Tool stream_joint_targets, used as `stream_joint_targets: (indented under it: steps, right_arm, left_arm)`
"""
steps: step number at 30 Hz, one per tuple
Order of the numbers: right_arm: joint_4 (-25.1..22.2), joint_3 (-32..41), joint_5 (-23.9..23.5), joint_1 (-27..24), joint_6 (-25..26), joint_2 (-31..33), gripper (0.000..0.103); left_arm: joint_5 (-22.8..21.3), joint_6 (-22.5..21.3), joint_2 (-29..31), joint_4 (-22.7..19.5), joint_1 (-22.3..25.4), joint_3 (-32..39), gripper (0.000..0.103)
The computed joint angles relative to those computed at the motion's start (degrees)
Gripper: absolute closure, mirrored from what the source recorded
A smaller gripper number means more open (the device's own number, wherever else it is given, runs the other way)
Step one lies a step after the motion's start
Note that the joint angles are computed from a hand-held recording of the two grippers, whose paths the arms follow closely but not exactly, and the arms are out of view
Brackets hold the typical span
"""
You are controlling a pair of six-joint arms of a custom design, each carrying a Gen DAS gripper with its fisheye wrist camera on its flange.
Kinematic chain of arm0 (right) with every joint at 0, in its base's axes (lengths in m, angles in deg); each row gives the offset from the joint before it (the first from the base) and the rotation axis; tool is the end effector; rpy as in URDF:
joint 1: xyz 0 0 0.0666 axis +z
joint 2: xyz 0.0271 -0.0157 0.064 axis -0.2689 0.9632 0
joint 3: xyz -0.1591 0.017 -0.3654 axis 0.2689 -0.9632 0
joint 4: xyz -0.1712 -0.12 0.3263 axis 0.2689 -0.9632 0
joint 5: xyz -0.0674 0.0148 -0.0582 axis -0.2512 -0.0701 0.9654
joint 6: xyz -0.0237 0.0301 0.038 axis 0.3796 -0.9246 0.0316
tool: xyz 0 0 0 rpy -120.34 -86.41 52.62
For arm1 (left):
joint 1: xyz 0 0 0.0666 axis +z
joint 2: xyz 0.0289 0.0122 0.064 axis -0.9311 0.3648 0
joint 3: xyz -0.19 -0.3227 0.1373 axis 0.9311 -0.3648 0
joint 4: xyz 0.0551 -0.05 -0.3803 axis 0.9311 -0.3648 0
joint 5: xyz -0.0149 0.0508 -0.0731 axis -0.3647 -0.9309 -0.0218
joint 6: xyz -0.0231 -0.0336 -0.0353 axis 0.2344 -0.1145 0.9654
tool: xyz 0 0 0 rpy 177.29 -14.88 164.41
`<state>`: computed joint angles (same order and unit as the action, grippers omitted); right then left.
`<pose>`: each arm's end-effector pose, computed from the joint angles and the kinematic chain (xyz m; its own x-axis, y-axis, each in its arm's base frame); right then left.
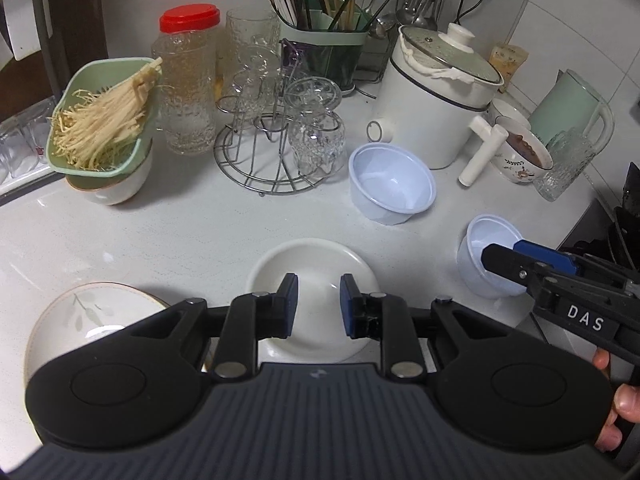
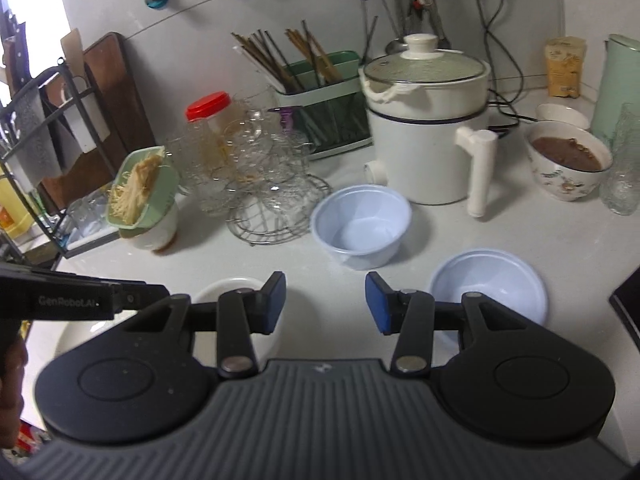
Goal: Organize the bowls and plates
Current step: 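Move both grippers to the rim of a light blue bowl and close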
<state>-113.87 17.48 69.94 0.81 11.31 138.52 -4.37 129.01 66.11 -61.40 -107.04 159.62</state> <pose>0.3392 0.1079 0.4338 -0.6620 -0.0747 -0.7458 -0.3663 0.9004 0.2349 0.3501 -0.2632 0.4312 -0.7775 -0.2237 -0.5878 -0.1399 0.9727 -0.1851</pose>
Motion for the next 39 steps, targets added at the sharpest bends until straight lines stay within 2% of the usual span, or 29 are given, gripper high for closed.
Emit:
stream_joint_targets:
  steps: [5, 11, 14, 16, 19, 28, 30, 32, 34, 39]
  right_arm:
    - [0.1, -1.7, 1.3, -1.9, -1.3, -1.4, 0.056]
    - [0.7, -2.7, 3.6, -3.7, -3.2, -1.9, 0.056]
    - [1.5, -3.3, 5.3, -4.7, -3.4, -2.1, 0.056]
    - [2.1, -3.8, 6.1, -5.4, -3.9, -2.3, 0.056]
    - [2.4, -4.4, 7.3, -6.5, -3.8, -2.3, 0.056]
    - [3.7, -5.2, 7.1, -10.8, -5.0, -1.1, 0.056]
    - [4.3, -5.0, 7.2, -11.7, -5.6, -0.5, 0.052]
    - [4.7, -4.9, 8.1, -12.6, -6.4, 0.0, 0.04]
    - [4.9, -4.9, 9.1, -13.4, -7.2, 0.7, 0.04]
    - [5.9, -5.6, 6.2, -15.5, -8.2, 2.5, 0.04]
  left_arm:
    - [0.4, -0.4, 1.5, 0.7, -0.5, 0.6, 0.077]
    - [1.4, -2.9, 3.6, 1.0, -0.9, 2.4, 0.076]
    - [2.3, -3.9, 5.3, 1.7, -0.9, 3.9, 0.069]
    - [3.0, -4.8, 6.5, 2.1, -0.9, 4.9, 0.06]
    - [5.8, -4.9, 8.2, 4.1, -0.5, 6.0, 0.052]
    - [10.1, -9.3, 17.0, 2.7, -0.3, 15.8, 0.051]
    - [10.7, -10.4, 19.0, 2.5, -0.2, 18.2, 0.051]
    - [12.1, -11.4, 21.2, 2.8, 0.0, 20.3, 0.051]
    - [14.4, -11.6, 23.4, 2.3, 0.5, 22.2, 0.051]
    - [19.4, -13.0, 26.1, 3.0, 1.5, 23.3, 0.051]
